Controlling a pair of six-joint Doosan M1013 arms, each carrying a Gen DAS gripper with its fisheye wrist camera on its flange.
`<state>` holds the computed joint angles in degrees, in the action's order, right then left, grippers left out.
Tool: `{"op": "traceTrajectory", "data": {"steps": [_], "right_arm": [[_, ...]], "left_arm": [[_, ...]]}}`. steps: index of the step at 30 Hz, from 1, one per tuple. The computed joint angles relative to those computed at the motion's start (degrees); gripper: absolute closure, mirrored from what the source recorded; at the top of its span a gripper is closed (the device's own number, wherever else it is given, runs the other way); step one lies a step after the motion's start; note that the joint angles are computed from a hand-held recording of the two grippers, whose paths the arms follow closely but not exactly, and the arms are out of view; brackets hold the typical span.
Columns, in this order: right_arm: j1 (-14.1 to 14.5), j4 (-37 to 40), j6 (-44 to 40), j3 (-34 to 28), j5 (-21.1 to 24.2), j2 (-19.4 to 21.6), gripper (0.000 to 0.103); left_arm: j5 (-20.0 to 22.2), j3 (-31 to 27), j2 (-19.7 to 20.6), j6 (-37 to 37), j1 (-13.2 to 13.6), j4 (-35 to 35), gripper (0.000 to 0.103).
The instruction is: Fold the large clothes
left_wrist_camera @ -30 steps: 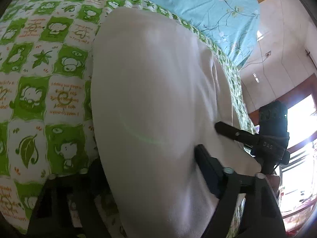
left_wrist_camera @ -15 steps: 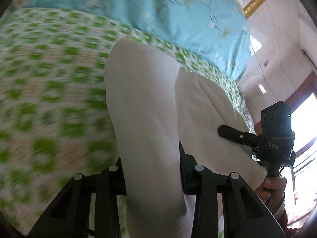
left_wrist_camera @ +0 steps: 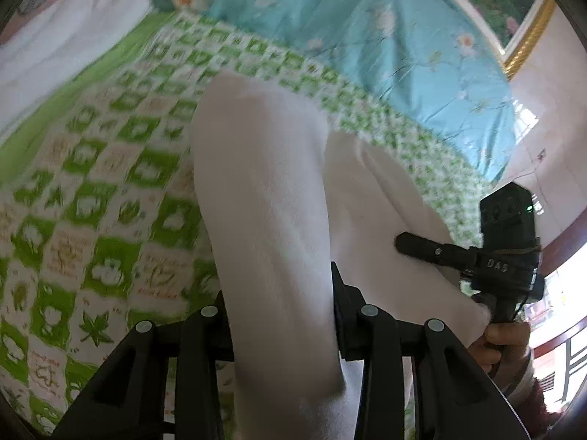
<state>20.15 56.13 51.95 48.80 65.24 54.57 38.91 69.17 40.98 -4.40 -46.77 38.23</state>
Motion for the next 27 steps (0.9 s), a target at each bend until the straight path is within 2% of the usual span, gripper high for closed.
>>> {"op": "traceTrajectory", "data": {"steps": [2, 6, 8, 10, 13, 16, 18, 20, 22, 27], "right_arm": [[0.4, -2.7, 1.8, 0.2, -1.1, 0.0, 0.081], [0.5, -5.2, 2.7, 1.8, -3.4, -0.7, 0.071], [0.4, -6.3, 3.0, 3.4, -5.1, -1.7, 0.07], [0.3, -6.7, 3.6, 5.5, -7.2, -3.1, 0.069], [0.0, -6.3, 3.3, 10.5, -12.2, -6.3, 0.06], [-0.2, -5.0, 1.4, 17.0, -18.7, -10.5, 0.06], [-0.3, -3.2, -1.3, 21.0, -22.1, -13.2, 0.06], [-0.3, -1.4, -4.7, 23.7, -23.0, -15.1, 0.06], [0.3, -3.0, -3.6, 23.9, -23.3, -15.6, 0.06], [1.4, -1.9, -0.2, 20.0, -22.1, -12.9, 0.062]], "left_arm": [[0.2, -0.2, 0.7, -0.2, -0.1, -0.2, 0.054], [1.2, -0.1, 0.9, -2.0, -0.7, 2.0, 0.045], [2.3, -0.2, 0.8, -2.4, -0.9, 1.9, 0.039], [1.9, 0.8, 0.3, -4.8, -1.1, 3.6, 0.038], [1.4, 3.0, -1.0, -10.2, -1.9, 8.4, 0.038], [-0.6, 6.6, -3.0, -18.7, -2.8, 16.7, 0.038], [-0.1, 8.3, -4.0, -23.7, -3.6, 22.1, 0.038], [0.5, 9.7, -4.9, -27.5, -4.4, 25.8, 0.038], [0.1, 10.9, -5.8, -29.3, -5.0, 28.2, 0.038], [1.6, 11.8, -6.9, -28.1, -6.0, 29.0, 0.04]]}}
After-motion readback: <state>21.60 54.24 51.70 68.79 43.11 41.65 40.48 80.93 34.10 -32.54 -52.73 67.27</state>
